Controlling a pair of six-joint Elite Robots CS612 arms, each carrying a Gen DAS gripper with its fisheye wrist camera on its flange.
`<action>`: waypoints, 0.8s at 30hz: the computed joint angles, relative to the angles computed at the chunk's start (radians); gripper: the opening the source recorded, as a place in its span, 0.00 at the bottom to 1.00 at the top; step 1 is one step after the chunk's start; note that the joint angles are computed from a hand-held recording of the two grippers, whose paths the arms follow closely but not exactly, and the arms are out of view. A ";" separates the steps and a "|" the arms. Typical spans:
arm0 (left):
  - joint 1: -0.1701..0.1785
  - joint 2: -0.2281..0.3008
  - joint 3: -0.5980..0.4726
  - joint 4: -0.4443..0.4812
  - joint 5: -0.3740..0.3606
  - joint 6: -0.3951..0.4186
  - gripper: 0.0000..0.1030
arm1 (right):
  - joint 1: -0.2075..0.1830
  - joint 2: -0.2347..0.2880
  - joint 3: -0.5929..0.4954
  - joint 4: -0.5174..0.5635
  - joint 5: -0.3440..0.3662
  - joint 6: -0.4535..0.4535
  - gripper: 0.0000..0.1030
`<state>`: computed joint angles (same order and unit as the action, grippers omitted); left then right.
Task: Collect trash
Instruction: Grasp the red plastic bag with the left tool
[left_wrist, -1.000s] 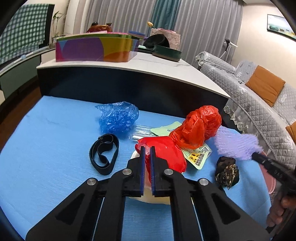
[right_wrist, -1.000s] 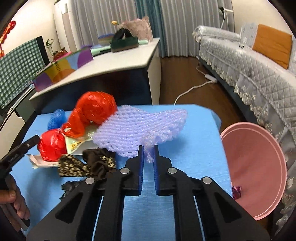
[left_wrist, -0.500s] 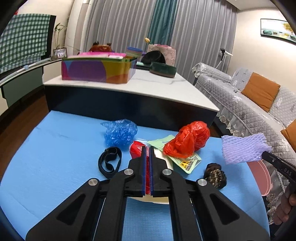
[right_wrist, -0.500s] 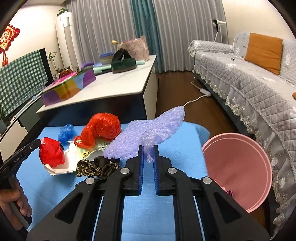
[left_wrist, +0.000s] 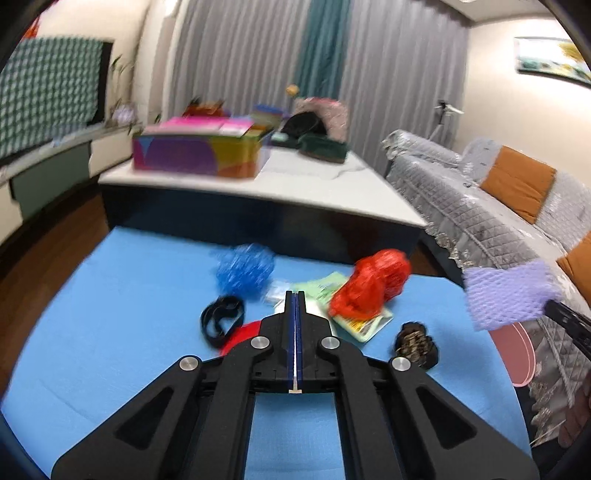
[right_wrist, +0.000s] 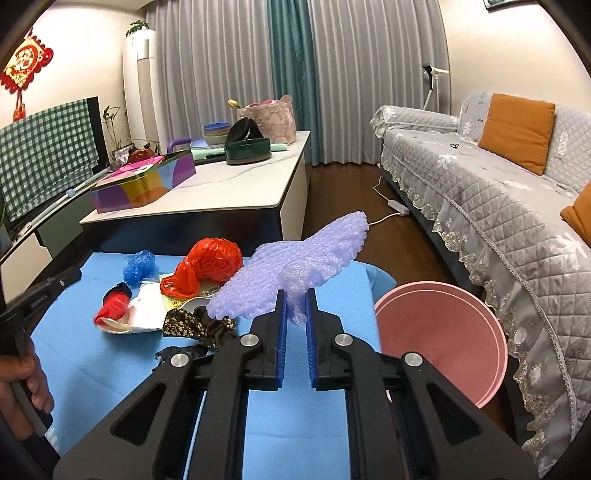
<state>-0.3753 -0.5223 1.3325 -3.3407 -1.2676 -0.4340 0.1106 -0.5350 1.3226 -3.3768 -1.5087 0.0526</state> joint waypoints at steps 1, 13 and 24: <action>0.005 0.001 -0.001 0.019 -0.004 -0.034 0.00 | -0.001 -0.003 0.004 -0.003 -0.001 0.000 0.10; 0.038 0.040 -0.047 0.110 -0.082 -0.178 0.56 | -0.002 0.011 -0.023 0.026 0.020 0.007 0.10; 0.036 0.077 -0.136 0.317 -0.066 -0.186 0.76 | -0.002 0.032 -0.059 0.064 0.025 -0.003 0.10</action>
<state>-0.3389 -0.4449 1.1961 -3.0239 -1.3341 -0.6200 0.1091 -0.5032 1.2640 -3.3125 -1.4833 0.0492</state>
